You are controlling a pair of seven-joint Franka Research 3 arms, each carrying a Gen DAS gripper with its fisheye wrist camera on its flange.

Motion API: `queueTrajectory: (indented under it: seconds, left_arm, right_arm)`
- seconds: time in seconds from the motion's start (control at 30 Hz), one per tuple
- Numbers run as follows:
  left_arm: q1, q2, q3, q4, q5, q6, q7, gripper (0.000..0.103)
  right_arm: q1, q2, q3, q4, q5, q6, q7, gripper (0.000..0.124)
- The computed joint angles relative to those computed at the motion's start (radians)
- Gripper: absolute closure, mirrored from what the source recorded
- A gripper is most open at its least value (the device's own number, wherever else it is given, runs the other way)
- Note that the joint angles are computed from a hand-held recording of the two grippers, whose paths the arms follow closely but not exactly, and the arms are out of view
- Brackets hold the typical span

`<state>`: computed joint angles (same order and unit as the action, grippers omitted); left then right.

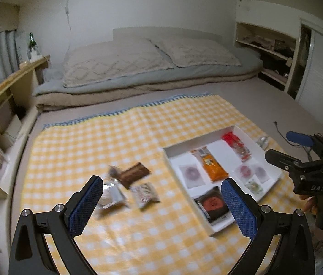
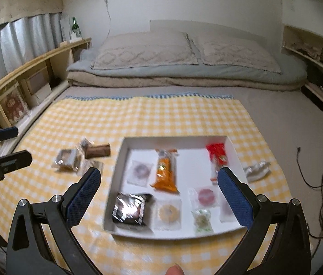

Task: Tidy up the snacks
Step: 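Withdraw both open grippers from the tray toward the remaining snacks, then grasp the clear round-cookie bag with the left gripper while the right grasps the white soup packet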

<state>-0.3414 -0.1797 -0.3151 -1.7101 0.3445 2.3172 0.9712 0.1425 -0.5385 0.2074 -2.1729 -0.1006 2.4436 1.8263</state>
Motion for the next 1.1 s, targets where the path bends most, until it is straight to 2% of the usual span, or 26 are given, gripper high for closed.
queueTrajectory:
  seconds: [0.23, 0.5, 0.6, 0.67, 0.73, 0.77, 0.83, 0.9, 0.93, 1.0, 1.1]
  left_arm:
    - [0.051, -0.069, 0.056, -0.074, -0.030, 0.041, 0.057, 0.000]
    - [0.128, -0.068, 0.096, -0.180, -0.055, 0.117, 0.006, 0.000]
    - [0.146, -0.034, 0.107, -0.197, -0.065, 0.152, -0.001, 0.000]
    - [0.159, 0.009, 0.111, -0.184, -0.060, 0.161, -0.006, 0.000]
    - [0.173, 0.063, 0.113, -0.163, -0.043, 0.164, -0.024, 0.000]
    - [0.178, 0.097, 0.117, -0.147, -0.041, 0.165, -0.026, 0.000]
    - [0.183, 0.174, 0.124, -0.097, -0.051, 0.146, -0.012, 0.000]
    - [0.186, 0.245, 0.131, -0.040, -0.062, 0.106, 0.009, 0.000]
    - [0.186, 0.280, 0.134, -0.011, -0.055, 0.086, 0.011, 0.000]
    - [0.186, 0.346, 0.138, 0.051, -0.059, 0.050, 0.024, 0.000]
    - [0.185, 0.431, 0.143, 0.141, -0.073, 0.007, 0.036, 0.000]
  right_arm:
    - [0.003, 0.141, 0.056, 0.079, -0.067, 0.085, 0.090, 0.021]
    - [0.075, 0.320, 0.054, 0.149, -0.151, 0.174, 0.184, 0.021]
    - [0.127, 0.382, 0.019, 0.181, -0.128, 0.169, 0.154, 0.021]
    - [0.156, 0.436, -0.001, 0.228, -0.104, 0.120, 0.136, 0.021]
    - [0.181, 0.486, -0.025, 0.261, -0.075, 0.113, 0.104, 0.021]
    - [0.191, 0.508, -0.033, 0.278, -0.088, 0.105, 0.105, 0.024]
    - [0.209, 0.563, -0.050, 0.327, -0.091, 0.078, 0.080, 0.039]
    - [0.222, 0.613, -0.067, 0.378, -0.020, 0.037, 0.009, 0.063]
    - [0.228, 0.645, -0.074, 0.414, 0.003, 0.004, -0.011, 0.069]
    - [0.242, 0.692, -0.087, 0.467, 0.028, -0.053, -0.042, 0.088]
    - [0.264, 0.756, -0.101, 0.536, 0.040, -0.125, -0.090, 0.100]
